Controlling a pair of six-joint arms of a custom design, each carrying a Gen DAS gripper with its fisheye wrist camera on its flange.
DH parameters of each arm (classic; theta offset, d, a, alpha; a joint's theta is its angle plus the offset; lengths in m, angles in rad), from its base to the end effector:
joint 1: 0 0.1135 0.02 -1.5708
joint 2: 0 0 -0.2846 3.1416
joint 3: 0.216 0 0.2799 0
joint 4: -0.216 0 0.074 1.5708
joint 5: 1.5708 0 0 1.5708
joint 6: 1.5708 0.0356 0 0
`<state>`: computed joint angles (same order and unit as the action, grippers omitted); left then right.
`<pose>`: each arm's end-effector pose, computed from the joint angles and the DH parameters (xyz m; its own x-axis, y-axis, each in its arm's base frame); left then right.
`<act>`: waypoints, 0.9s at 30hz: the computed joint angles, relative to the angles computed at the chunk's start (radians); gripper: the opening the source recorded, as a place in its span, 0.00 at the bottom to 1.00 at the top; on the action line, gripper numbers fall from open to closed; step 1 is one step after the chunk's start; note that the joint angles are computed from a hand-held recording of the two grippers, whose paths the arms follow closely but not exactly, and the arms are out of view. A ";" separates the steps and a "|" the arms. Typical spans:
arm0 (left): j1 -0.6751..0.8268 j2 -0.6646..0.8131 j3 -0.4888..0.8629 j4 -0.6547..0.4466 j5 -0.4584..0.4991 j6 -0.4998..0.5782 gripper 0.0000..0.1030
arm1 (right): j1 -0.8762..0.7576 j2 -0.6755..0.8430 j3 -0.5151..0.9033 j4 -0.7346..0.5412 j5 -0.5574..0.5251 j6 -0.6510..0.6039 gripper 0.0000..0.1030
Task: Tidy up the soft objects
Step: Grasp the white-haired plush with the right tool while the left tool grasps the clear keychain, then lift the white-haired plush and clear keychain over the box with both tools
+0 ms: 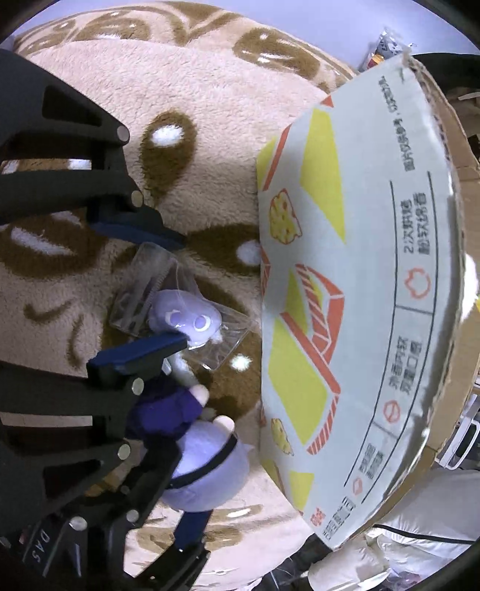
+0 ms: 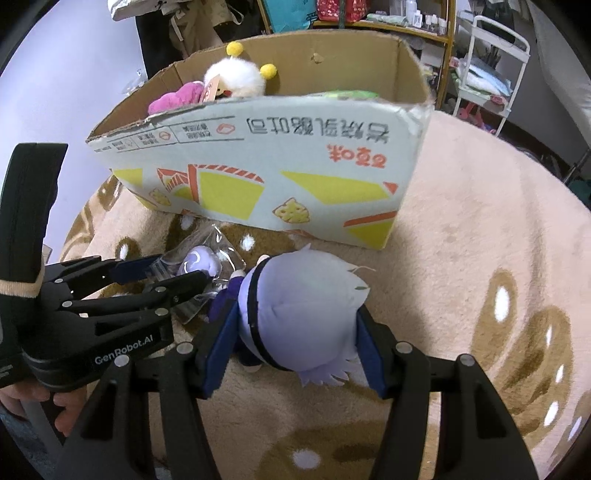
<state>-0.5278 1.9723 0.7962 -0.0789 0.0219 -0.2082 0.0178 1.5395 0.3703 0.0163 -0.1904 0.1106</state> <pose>0.2810 -0.1647 0.0420 -0.9087 0.2906 -0.2996 0.3287 0.9407 -0.0846 0.2172 0.0106 0.0702 -0.9186 0.0921 -0.3843 0.0072 0.9762 0.2167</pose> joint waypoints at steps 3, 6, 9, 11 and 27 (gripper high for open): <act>-0.023 -0.072 -0.051 -0.016 -0.012 -0.017 0.40 | -0.016 -0.032 -0.008 -0.010 0.000 -0.003 0.62; -0.013 -0.120 -0.037 -0.069 -0.012 -0.004 0.37 | -0.042 -0.063 -0.010 -0.028 -0.011 -0.013 0.62; -0.016 -0.161 -0.083 -0.054 -0.011 -0.003 0.33 | -0.048 -0.069 -0.008 -0.035 -0.014 -0.019 0.62; -0.017 -0.193 -0.085 -0.074 0.005 -0.008 0.30 | -0.045 -0.071 -0.007 -0.039 -0.011 -0.022 0.62; -0.099 -0.457 -0.140 -0.184 -0.024 -0.018 0.05 | -0.029 -0.146 -0.025 -0.058 0.033 -0.023 0.62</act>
